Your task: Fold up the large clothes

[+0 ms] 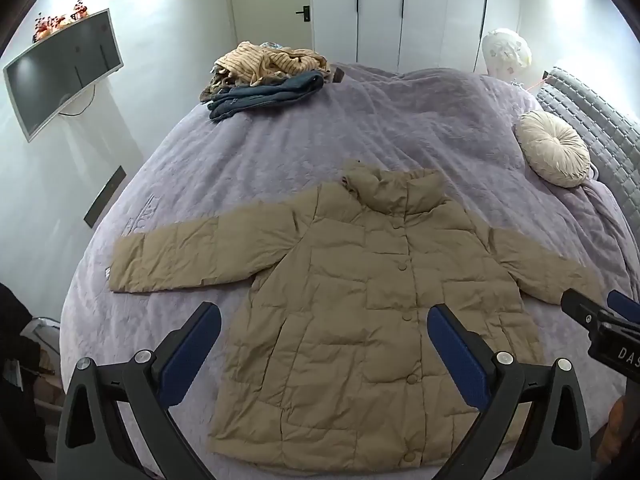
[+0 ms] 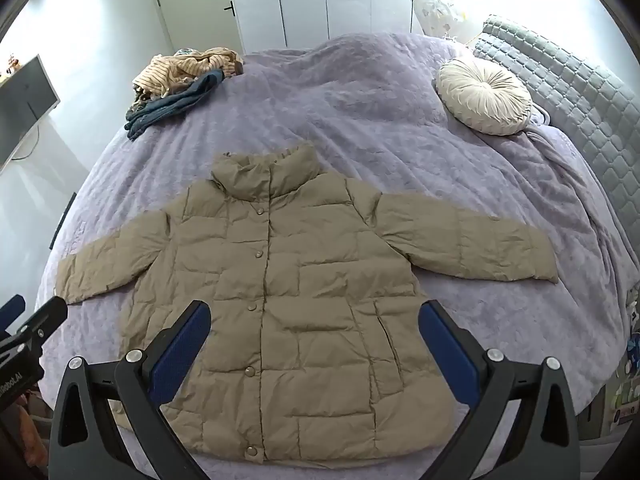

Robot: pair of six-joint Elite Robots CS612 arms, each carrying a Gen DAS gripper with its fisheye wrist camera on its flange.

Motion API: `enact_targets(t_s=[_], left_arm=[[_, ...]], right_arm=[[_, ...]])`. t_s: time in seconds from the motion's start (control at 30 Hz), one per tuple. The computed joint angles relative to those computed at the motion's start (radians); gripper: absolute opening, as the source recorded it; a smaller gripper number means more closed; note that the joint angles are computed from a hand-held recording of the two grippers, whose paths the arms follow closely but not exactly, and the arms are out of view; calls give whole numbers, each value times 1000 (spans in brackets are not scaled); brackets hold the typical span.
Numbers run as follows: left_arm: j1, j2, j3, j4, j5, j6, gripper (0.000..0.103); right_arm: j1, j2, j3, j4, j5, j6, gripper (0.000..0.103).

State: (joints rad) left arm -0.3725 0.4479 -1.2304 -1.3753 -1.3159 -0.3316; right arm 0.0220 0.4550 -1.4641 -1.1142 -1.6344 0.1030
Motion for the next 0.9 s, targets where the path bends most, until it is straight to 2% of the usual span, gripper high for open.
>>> enact_targets(t_s=[0.1,0.9], left_arm=[[0,4,-10,8,0,0,103],[0,6,-13,18,0,-11,103]], right_arm=[[-31,-4,29,-19,16,-35,103],[-36,-8,48,-14,2,-23,103]])
